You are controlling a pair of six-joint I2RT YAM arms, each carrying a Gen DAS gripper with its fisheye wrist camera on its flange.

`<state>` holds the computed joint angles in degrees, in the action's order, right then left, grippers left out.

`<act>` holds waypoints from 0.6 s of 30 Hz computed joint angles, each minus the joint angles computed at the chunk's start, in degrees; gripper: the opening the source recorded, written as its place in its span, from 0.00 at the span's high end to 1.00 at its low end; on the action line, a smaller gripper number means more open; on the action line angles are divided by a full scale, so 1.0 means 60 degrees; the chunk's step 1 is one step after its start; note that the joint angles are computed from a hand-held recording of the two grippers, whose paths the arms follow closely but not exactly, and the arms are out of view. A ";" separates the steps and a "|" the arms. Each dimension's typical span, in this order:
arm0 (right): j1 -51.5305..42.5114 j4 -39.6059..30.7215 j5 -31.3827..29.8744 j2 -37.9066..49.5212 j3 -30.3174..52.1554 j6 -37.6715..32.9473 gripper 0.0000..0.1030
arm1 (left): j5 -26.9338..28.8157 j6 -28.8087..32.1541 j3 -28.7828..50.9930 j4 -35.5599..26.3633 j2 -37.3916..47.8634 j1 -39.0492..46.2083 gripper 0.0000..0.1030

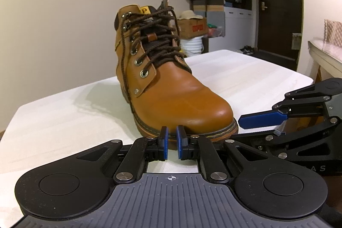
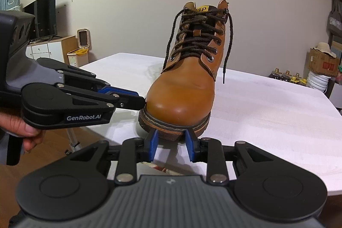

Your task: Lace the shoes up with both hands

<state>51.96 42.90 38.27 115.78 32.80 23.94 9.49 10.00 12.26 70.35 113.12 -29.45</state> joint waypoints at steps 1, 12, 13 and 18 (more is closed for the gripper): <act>0.0026 -0.0052 0.0033 0.0005 0.0031 0.0015 0.71 | -0.0023 -0.0023 0.0065 -0.0015 0.0043 -0.0004 0.91; 0.0348 0.0092 0.0109 -0.0999 -0.0655 -0.0036 0.78 | -0.0056 -0.0145 -0.0245 -0.0290 -0.0795 0.0347 0.89; 0.0312 0.0096 0.0180 -0.1198 -0.0757 -0.0147 0.78 | 0.0183 0.0035 -0.0011 -0.0567 -0.1013 0.0580 0.89; -0.0707 0.0262 0.0041 -0.1786 -0.0784 -0.1604 0.78 | 0.0680 0.0785 0.0703 -0.0839 -0.1509 0.0715 0.89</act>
